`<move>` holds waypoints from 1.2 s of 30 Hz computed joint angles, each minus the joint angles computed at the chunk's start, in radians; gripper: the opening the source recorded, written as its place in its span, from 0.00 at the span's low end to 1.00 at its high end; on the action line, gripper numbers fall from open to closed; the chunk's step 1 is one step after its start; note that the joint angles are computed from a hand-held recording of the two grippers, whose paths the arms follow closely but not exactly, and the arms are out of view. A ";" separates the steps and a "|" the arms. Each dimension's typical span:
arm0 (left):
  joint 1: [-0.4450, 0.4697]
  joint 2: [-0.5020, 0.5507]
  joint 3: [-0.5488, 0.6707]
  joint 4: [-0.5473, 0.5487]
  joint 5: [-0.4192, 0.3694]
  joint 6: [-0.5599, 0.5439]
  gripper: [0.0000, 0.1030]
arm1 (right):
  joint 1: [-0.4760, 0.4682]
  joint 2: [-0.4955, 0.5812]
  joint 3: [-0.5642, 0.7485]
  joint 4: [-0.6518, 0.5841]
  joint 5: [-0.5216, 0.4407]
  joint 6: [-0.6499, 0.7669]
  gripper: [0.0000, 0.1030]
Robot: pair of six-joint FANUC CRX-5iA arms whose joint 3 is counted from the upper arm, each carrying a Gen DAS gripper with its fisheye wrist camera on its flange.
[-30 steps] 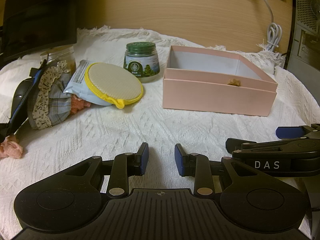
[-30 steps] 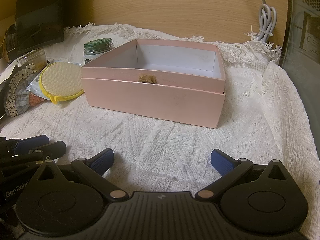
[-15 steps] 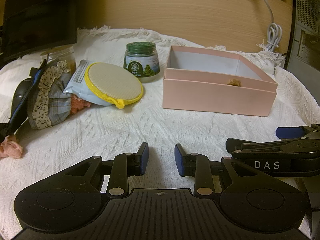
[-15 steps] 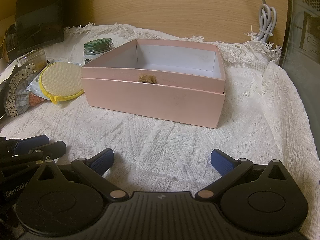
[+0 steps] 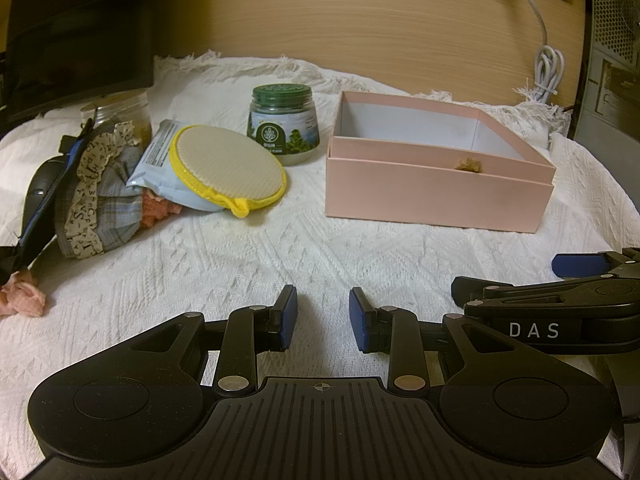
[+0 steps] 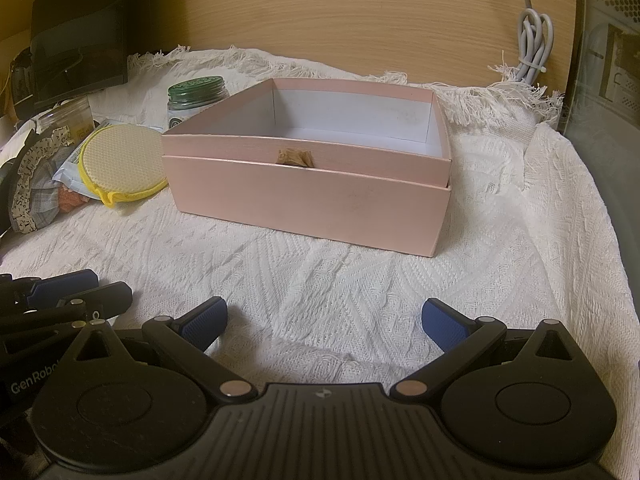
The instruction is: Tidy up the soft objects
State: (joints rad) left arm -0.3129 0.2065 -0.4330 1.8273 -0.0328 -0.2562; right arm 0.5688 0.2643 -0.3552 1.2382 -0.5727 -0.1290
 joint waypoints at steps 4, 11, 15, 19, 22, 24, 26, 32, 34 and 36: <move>0.000 0.000 0.000 0.001 0.000 -0.001 0.32 | 0.000 0.000 0.000 0.000 0.000 0.000 1.00; -0.001 0.000 0.000 0.001 0.001 -0.001 0.32 | 0.000 0.000 0.000 0.000 0.000 0.000 1.00; -0.001 0.000 0.000 0.001 0.001 -0.001 0.32 | 0.000 0.000 0.001 -0.001 0.000 0.001 1.00; -0.001 0.000 0.000 0.001 0.001 -0.001 0.32 | 0.001 0.001 0.002 -0.002 -0.002 0.002 1.00; -0.001 0.000 0.000 0.001 0.001 -0.001 0.32 | 0.001 0.001 0.001 -0.001 -0.001 0.002 1.00; -0.001 0.000 0.000 0.001 0.001 -0.001 0.32 | 0.001 0.001 0.001 -0.001 -0.001 0.001 1.00; -0.001 0.000 0.000 0.001 0.001 -0.001 0.32 | 0.001 0.001 0.001 0.000 -0.001 0.000 1.00; -0.014 0.000 0.004 0.045 0.017 -0.043 0.32 | 0.001 0.000 0.000 0.001 -0.001 -0.001 1.00; -0.004 0.009 0.010 0.015 0.011 -0.020 0.32 | 0.001 0.002 -0.003 0.006 0.000 -0.007 1.00; -0.006 0.006 0.007 0.011 0.013 -0.016 0.32 | 0.001 0.003 -0.005 0.012 0.001 -0.014 1.00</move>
State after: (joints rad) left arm -0.3185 0.2124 -0.4260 1.8387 -0.0193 -0.2720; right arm 0.5700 0.2672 -0.3605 1.2501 -0.5719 -0.1434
